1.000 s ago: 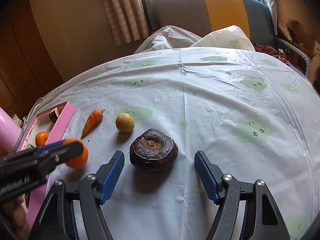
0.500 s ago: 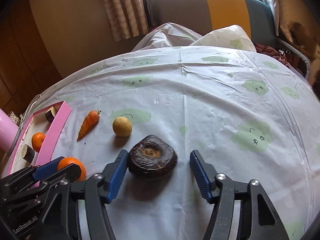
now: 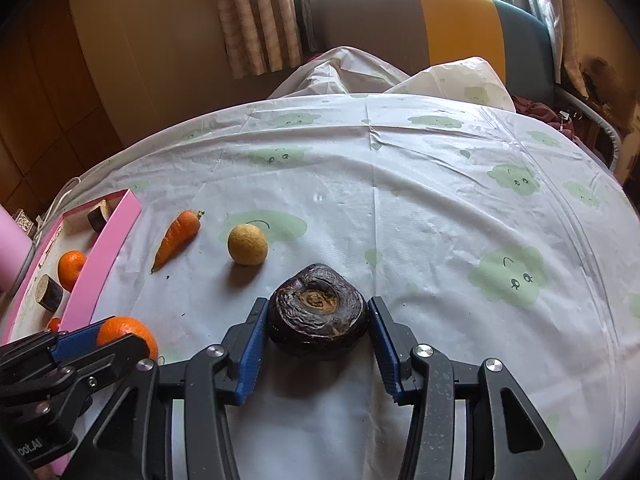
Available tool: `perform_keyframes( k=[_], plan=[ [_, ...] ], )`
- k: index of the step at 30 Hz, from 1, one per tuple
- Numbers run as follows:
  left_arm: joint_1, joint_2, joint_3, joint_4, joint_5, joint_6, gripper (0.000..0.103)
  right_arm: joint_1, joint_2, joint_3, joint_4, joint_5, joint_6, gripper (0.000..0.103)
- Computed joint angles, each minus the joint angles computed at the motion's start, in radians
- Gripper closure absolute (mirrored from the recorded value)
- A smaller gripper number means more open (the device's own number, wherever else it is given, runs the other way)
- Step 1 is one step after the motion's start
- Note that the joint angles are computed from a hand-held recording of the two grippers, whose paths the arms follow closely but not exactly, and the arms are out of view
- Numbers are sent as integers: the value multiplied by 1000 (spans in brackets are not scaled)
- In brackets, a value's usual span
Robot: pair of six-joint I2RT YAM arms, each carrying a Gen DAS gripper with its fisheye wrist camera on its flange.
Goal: Organize fruits
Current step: 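Place the orange in the tray with the left tool and open it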
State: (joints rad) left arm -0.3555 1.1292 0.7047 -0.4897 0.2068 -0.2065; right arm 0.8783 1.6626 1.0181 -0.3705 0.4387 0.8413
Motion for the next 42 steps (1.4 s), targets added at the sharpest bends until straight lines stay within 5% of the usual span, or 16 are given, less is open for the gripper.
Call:
perform_keyframes(
  k=[12, 26, 36, 42],
  plan=[
    [-5, -231, 19, -189, -80, 6, 65, 23, 52, 63, -73, 46, -6, 53],
    [361, -369, 29, -345, 93, 208, 65, 31, 58, 75, -92, 64, -7, 54],
    [889, -245, 56, -417, 287, 531, 65, 33, 61, 78, -95, 68, -7, 54],
    [877, -92, 60, -329, 207, 527, 65, 32, 54, 67, -82, 66, -6, 54]
  ],
)
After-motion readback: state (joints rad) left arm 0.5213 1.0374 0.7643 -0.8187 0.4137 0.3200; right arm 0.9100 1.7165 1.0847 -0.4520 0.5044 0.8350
